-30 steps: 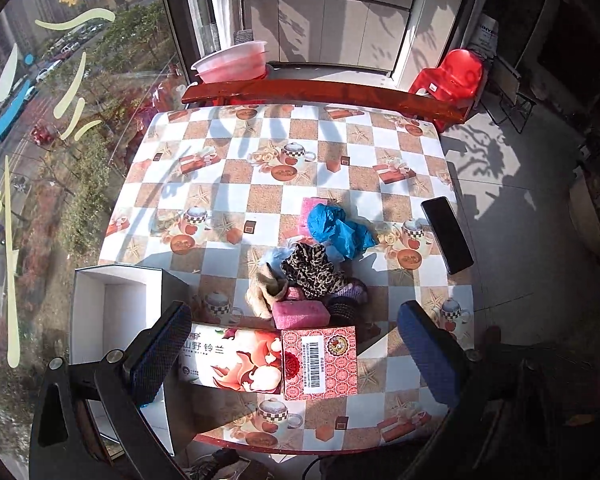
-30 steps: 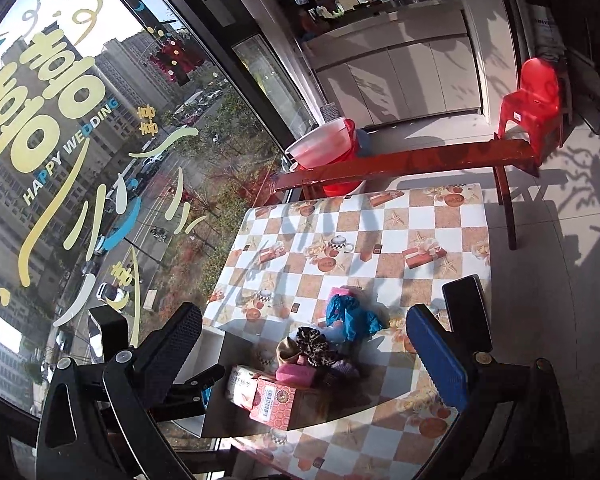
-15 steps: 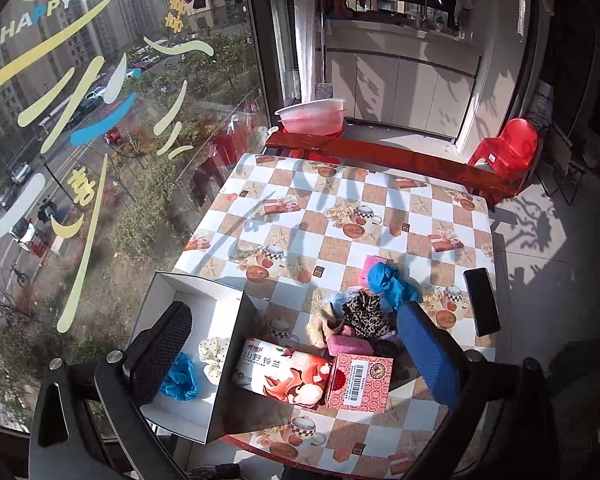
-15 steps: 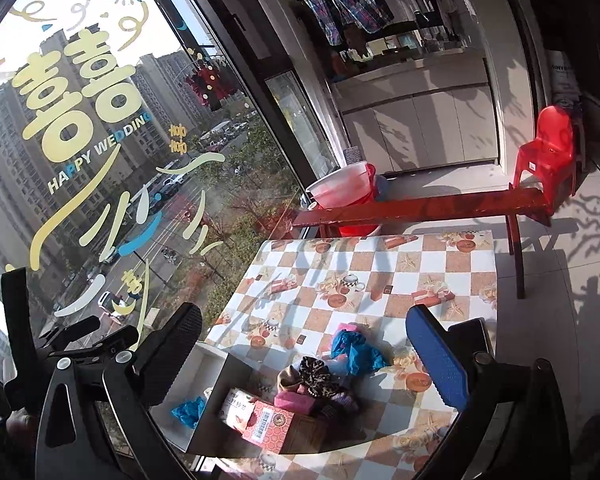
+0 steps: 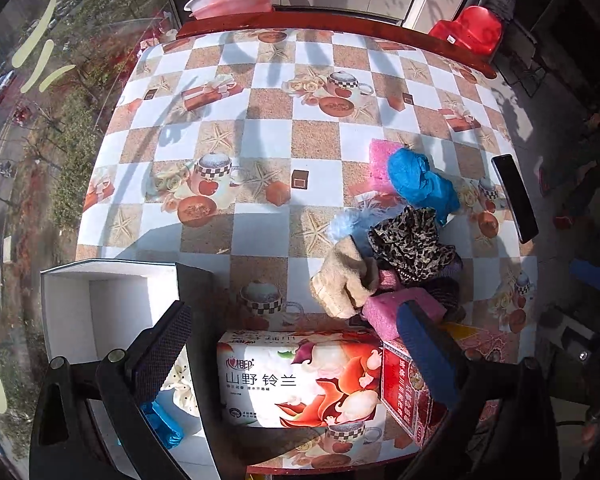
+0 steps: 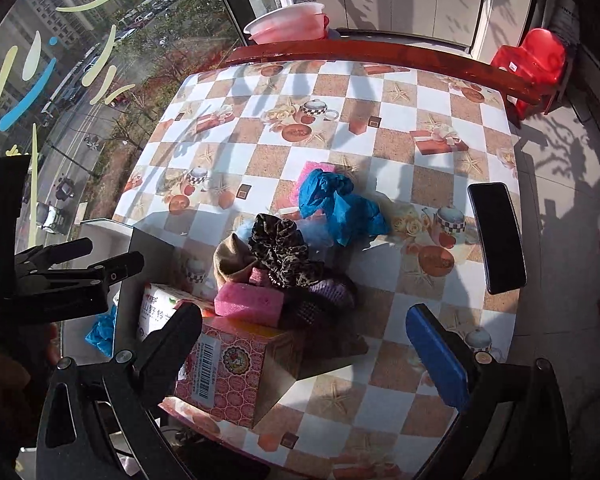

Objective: Organize soft objects
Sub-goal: 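Grasp beige knit item with left tool while right tool grasps leopard-print scrunchie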

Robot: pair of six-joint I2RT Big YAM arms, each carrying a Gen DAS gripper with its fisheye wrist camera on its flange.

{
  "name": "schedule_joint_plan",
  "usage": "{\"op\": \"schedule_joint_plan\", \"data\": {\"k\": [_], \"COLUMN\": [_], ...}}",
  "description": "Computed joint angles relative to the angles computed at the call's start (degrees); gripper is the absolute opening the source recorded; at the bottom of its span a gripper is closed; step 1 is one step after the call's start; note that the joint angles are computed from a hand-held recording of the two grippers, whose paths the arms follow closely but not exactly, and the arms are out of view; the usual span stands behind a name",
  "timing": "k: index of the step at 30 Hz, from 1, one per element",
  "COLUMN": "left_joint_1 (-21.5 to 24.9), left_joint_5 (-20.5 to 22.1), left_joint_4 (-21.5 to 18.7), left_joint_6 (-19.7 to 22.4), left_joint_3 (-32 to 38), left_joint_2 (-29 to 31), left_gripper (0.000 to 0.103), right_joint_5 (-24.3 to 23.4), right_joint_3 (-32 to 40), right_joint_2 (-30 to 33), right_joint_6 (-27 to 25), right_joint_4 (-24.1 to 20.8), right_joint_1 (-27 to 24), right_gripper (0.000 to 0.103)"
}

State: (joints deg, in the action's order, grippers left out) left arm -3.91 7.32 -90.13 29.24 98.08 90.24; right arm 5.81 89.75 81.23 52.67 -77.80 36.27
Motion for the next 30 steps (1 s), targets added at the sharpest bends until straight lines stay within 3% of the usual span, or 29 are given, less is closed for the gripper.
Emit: {"op": "schedule_joint_plan", "data": {"k": [4, 10, 15, 18, 23, 25, 28, 30], "left_joint_1": [-1.2, -2.0, -3.3, -3.9, -3.3, -2.8, -2.2, -2.3], "left_joint_5": [0.7, 2.2, 1.7, 1.0, 2.1, 3.0, 4.8, 5.0], "left_joint_4": [0.6, 0.5, 0.9, 0.0, -1.9, -2.8, -4.7, -4.4], "left_joint_6": [4.4, 3.8, 6.7, 6.8, 5.2, 4.5, 4.0, 4.1], "left_joint_3": [-1.9, -2.6, -3.8, -3.9, -3.5, -2.9, -2.1, -2.6], "left_joint_2": [2.2, 5.4, 6.1, 7.5, 10.2, 11.3, 13.0, 12.8], "left_gripper": [0.102, 0.102, 0.102, 0.094, 0.085, 0.075, 0.055, 0.053], "right_joint_5": [-4.2, -5.8, -8.6, -10.4, -14.5, -15.1, -16.6, -16.0], "right_joint_3": [-1.4, -3.3, -4.2, -3.6, -3.4, -3.3, -3.1, -2.3], "right_joint_2": [1.9, 3.3, 4.9, 6.8, 10.1, 11.3, 12.8, 13.9], "right_joint_6": [-3.0, -7.7, -9.5, -11.7, -14.2, -15.7, -17.4, -18.3], "right_joint_4": [1.9, 4.5, 7.5, 8.1, 8.2, 7.7, 7.7, 7.7], "right_joint_1": [-1.1, -2.7, -4.7, -5.1, -6.3, -6.4, -6.5, -6.3], "right_gripper": [0.103, 0.103, 0.103, 0.1, 0.076, 0.075, 0.062, 0.062]}}
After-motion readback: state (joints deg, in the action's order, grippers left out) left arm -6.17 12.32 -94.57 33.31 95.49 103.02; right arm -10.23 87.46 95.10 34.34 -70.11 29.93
